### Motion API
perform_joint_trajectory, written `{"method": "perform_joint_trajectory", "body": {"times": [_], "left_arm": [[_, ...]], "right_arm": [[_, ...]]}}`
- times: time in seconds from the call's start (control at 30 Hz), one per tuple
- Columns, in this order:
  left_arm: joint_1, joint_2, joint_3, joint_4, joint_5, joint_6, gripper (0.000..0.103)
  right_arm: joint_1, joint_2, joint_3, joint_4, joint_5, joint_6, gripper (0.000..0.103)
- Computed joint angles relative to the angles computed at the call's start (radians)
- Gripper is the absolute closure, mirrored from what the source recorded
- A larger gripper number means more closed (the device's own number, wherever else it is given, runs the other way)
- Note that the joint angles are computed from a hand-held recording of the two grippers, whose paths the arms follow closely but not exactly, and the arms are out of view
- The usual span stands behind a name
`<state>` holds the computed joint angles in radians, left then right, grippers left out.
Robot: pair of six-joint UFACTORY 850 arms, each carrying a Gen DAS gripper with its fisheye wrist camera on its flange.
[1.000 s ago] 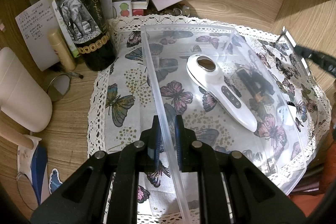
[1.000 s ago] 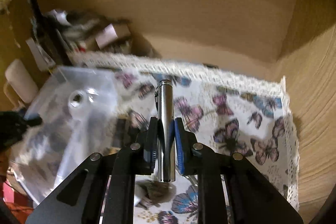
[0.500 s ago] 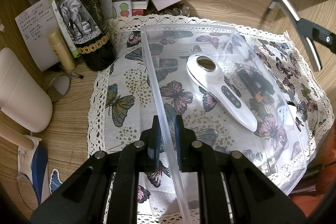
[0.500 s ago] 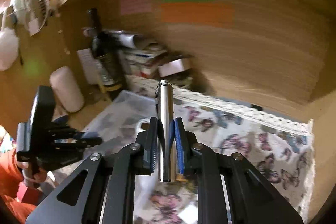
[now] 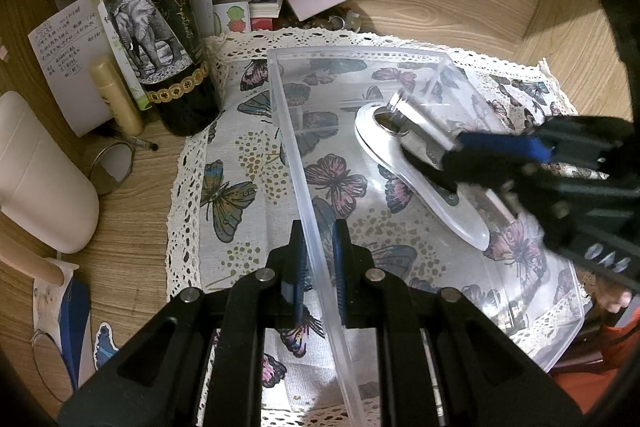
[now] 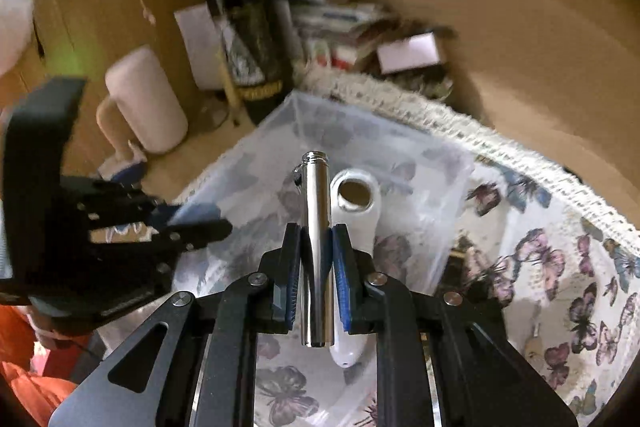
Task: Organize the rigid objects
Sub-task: 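Lower the silver cylinder into the clear box beside the white device, release, then grasp the key ring with keys from the pile with the right gripper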
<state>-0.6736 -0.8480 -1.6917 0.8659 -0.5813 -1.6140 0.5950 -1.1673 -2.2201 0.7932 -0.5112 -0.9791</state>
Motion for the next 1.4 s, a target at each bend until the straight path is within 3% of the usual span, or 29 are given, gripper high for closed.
{"method": "perform_joint_trajectory", "body": {"times": [0.13,0.4,0.9,1.03,1.13,1.2,1.4], "left_arm": [[0.0,0.0,0.0,0.0,0.0,0.0,0.09],[0.0,-0.001,0.0,-0.001,0.0,-0.001,0.09],[0.001,-0.002,-0.002,-0.003,-0.001,0.003,0.09],[0.001,-0.002,-0.001,-0.003,0.0,0.003,0.09],[0.001,-0.001,-0.001,-0.003,0.0,0.003,0.09],[0.002,-0.001,0.001,-0.001,0.002,0.001,0.09],[0.001,-0.002,-0.001,-0.002,0.0,0.004,0.09]], "right_arm": [[0.006,-0.061,-0.096,-0.125,-0.067,0.116,0.089],[0.008,-0.091,-0.144,-0.175,-0.091,0.181,0.088],[-0.045,0.137,0.207,0.151,0.212,-0.132,0.068],[-0.075,0.18,0.269,0.189,0.295,-0.141,0.067],[-0.099,0.19,0.28,0.099,0.317,-0.02,0.067],[-0.112,0.184,0.277,-0.048,0.326,0.145,0.067],[-0.13,0.115,0.214,-0.499,0.253,0.604,0.067]]}}
